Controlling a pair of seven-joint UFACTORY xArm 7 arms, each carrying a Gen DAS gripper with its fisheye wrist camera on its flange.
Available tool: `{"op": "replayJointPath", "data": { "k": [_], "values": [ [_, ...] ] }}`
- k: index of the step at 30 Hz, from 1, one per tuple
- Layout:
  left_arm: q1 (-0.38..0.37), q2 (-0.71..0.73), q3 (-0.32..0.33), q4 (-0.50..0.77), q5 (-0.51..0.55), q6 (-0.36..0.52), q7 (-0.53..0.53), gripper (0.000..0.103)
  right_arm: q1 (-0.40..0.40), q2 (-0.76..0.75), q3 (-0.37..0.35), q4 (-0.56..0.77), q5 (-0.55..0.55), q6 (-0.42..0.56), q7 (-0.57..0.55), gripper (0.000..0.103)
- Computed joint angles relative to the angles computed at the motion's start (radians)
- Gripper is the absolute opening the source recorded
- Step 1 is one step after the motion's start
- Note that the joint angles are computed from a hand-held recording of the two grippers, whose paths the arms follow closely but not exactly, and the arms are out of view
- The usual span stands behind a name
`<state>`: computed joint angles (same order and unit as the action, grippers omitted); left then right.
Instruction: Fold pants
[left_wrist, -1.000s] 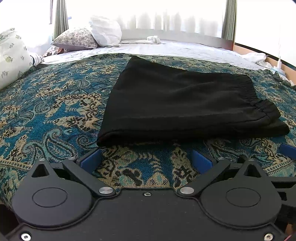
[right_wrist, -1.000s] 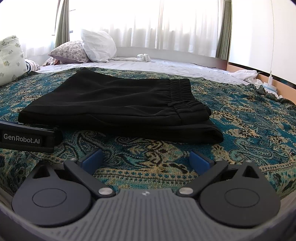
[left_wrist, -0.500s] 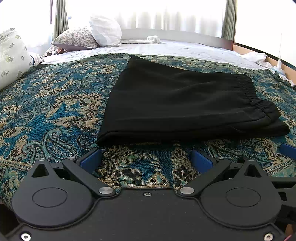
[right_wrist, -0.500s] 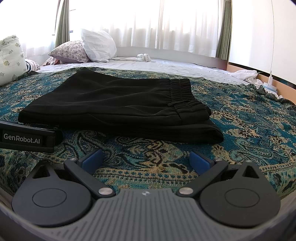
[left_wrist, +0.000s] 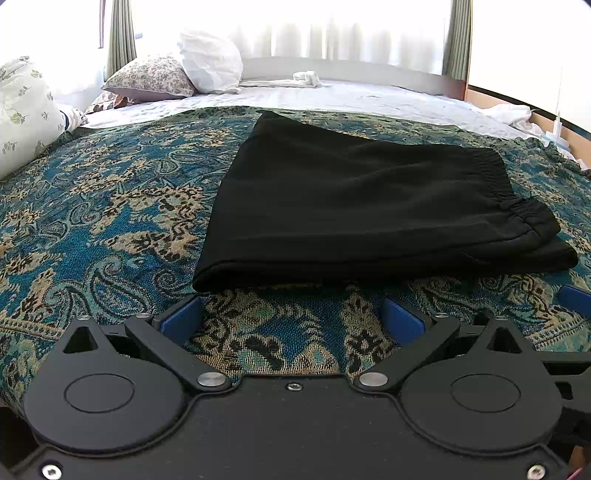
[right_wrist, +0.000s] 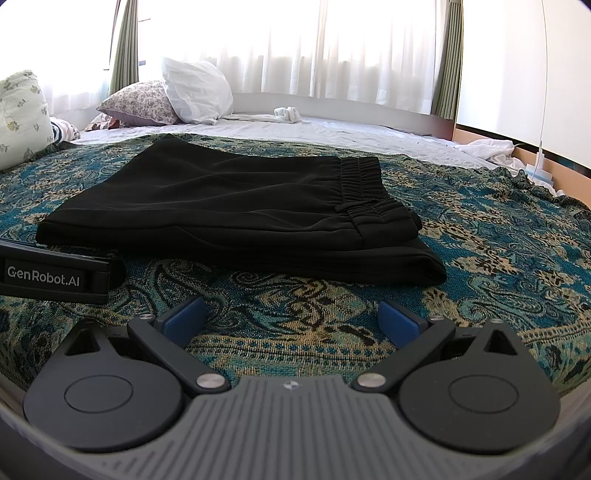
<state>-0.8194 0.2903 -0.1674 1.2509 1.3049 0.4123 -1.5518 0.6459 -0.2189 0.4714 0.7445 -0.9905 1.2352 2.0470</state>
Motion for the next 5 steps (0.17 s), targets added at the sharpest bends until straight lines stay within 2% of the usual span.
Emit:
{"op": "replayJointPath", "data": {
  "k": [5],
  "values": [
    [-0.001, 0.000, 0.001, 0.000, -0.001, 0.000, 0.000, 0.103, 0.000, 0.000, 0.000, 0.000, 0.000, 0.000, 0.001, 0.103]
  ]
}}
